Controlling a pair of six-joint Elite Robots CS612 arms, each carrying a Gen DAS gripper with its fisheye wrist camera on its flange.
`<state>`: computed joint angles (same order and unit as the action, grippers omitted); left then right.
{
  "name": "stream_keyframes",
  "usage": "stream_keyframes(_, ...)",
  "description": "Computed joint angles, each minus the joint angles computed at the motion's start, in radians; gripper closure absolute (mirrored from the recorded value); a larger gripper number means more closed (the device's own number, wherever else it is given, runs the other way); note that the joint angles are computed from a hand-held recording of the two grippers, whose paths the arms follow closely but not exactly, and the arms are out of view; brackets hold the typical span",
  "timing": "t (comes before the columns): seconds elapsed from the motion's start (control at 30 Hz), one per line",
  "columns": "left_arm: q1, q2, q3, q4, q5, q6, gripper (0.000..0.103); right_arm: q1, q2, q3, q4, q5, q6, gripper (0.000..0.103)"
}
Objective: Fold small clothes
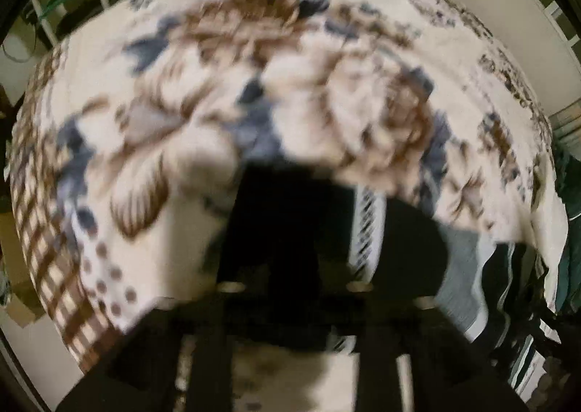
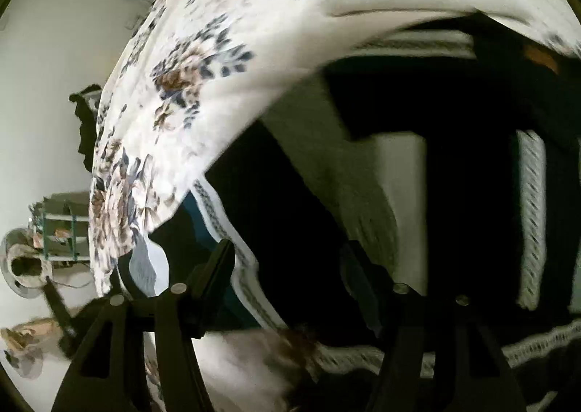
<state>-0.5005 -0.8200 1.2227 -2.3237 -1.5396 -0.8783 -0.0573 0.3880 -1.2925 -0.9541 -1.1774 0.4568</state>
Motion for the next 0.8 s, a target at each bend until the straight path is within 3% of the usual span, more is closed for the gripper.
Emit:
stream_keyframes(0.07, 0.005, -0.008, 0.046, -0.088, -0.058, -0.029, 0.040, -0.014, 0.016, -0.056, 0.062, -0.012, 0.009, 0.038)
stream_keyframes(0.2, 0.002, -0.002, 0.065, -0.166, -0.079, -0.071, 0.024, -0.046, 0.050, -0.168, 0.196, -0.061, 0.031, 0.038)
stream_keyframes(0.37, -0.008, 0.008, 0.016, -0.073, -0.030, -0.101, 0.023, -0.073, 0.084, -0.245, 0.275, -0.081, 0.136, 0.038)
stream_keyframes(0.53, -0.028, -0.044, 0.057, -0.005, 0.139, -0.144, 0.023, -0.064, 0.072, -0.226, 0.251, -0.120, 0.118, 0.038)
stream_keyframes(0.67, -0.014, -0.048, 0.093, -0.009, 0.094, -0.202, 0.023, -0.027, 0.033, -0.108, 0.106, -0.136, 0.064, 0.033)
stream_keyframes(0.73, -0.012, -0.038, 0.088, -0.006, 0.082, -0.200, 0.023, 0.005, 0.000, -0.005, 0.058, -0.182, 0.003, 0.033)
stream_keyframes(0.77, -0.013, -0.036, 0.086, -0.003, 0.085, -0.197, 0.023, 0.023, -0.021, 0.055, 0.051, -0.238, -0.018, 0.037)
stream_keyframes(0.8, -0.013, -0.031, 0.080, 0.003, 0.085, -0.190, 0.023, 0.037, -0.033, 0.090, 0.040, -0.283, -0.018, 0.077)
